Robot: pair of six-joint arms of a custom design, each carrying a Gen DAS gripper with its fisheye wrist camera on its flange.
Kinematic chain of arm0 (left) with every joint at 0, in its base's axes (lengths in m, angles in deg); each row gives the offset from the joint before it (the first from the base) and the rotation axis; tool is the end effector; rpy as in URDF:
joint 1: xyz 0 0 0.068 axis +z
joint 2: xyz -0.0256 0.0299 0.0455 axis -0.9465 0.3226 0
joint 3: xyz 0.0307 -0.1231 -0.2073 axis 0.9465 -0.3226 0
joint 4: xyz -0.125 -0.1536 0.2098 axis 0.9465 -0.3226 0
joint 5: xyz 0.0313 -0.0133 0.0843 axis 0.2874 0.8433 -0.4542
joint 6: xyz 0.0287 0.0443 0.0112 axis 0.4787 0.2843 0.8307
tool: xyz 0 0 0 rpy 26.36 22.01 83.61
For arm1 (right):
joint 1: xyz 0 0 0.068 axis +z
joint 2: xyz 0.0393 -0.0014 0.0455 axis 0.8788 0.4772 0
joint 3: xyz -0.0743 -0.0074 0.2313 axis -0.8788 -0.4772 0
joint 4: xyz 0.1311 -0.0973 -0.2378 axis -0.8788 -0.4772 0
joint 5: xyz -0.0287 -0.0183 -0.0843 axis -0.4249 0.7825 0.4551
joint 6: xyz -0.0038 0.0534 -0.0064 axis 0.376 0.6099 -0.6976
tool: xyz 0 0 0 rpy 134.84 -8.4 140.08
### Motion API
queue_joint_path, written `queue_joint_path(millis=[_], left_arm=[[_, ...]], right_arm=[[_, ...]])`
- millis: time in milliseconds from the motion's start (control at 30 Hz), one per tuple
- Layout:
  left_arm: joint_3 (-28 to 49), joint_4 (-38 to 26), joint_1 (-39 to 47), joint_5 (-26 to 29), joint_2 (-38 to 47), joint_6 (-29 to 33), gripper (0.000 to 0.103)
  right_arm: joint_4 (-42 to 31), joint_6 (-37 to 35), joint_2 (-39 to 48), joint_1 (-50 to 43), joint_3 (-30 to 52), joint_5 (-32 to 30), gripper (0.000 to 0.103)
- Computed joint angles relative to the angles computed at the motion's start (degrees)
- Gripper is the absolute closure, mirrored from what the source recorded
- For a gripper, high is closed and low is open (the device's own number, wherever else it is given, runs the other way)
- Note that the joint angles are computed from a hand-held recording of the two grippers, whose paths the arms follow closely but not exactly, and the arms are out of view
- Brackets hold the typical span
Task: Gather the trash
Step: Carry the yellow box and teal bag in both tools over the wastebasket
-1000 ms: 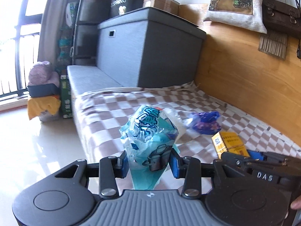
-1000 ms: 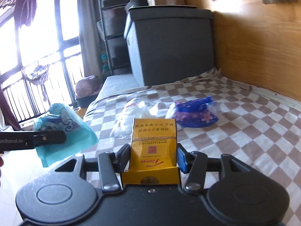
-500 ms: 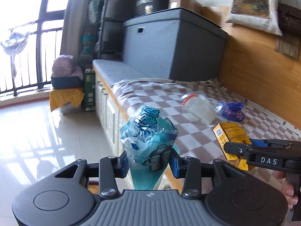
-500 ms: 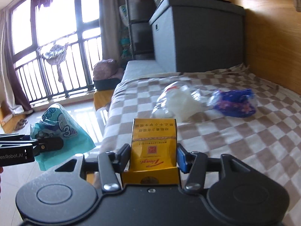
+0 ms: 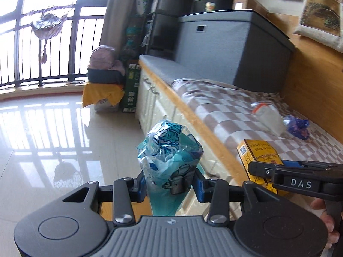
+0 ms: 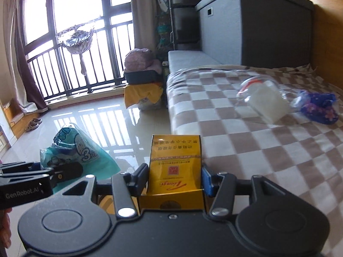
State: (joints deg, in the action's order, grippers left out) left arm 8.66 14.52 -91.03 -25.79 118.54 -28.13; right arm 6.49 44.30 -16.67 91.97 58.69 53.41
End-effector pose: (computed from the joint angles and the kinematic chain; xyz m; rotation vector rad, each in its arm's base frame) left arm 0.2284 -0.0795 0.3509 0.0289 2.1465 -0.2788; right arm 0.2477 0.1349 0.3474 -0.1143 2.1647 0.1870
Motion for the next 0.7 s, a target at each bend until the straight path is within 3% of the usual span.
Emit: queue_joint_path(millis=[300,600,700], left_arm=[[-7.41,0.16,13.02,7.51,-2.65,-0.81,0.060],[-10.24,1.38,19.76,10.59,-0.04,3.56,0.060],[-10.94,2.12,21.23,12.05,1.60,4.39,0.060]], right_arm=[[-1.74,0.99,14.71,8.04,9.80,2.86,0.050],[-4.18,13.56,28.91,11.50,18.44,1.72,0.051],[-3.60,14.67,31.15,12.26,18.28,0.26,0.051]])
